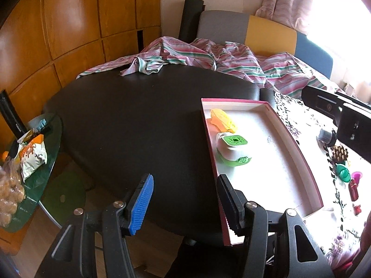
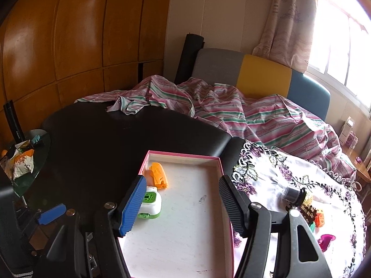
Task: Organize rigid objects
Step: 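Withdraw both tools from the tray back toward the remaining objects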
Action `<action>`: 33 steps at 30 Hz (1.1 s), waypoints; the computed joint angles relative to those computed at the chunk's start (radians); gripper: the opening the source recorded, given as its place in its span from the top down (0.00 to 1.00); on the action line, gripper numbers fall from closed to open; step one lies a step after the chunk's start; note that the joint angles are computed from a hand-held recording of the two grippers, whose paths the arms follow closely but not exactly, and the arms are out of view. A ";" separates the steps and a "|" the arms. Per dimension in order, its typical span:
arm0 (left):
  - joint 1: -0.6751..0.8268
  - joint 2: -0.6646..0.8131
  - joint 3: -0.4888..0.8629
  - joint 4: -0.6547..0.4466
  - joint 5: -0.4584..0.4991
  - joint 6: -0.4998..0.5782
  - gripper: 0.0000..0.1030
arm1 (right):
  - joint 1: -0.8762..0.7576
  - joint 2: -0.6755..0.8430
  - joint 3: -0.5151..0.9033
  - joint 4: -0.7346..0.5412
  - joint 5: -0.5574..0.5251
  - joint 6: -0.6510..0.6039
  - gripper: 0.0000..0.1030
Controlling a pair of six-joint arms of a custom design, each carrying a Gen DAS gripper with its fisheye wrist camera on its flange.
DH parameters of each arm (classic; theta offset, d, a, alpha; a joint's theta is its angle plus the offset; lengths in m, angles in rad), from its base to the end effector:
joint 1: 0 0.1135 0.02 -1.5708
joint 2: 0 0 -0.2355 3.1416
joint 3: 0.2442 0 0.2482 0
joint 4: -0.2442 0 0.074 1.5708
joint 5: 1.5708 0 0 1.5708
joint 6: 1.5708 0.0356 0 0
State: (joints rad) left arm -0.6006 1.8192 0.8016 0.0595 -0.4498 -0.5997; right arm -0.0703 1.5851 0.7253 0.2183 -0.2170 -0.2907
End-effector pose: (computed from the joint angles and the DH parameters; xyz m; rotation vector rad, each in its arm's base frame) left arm 0.2698 -0.1661 0.0816 -0.1721 2.3930 0.0243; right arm 0.3129 -0.0144 0.1406 -0.3600 2.1654 0.0376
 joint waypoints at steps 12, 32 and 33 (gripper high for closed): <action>-0.071 0.026 0.090 -0.042 -0.048 0.068 0.44 | -0.140 0.074 0.033 0.004 -0.028 -0.047 0.36; -0.195 0.127 0.279 -0.075 -0.107 0.199 0.44 | -0.582 0.364 0.379 -0.112 -0.052 -0.109 0.36; -0.200 0.136 0.290 -0.079 -0.108 0.203 0.44 | -0.596 0.379 0.406 -0.125 -0.053 -0.105 0.36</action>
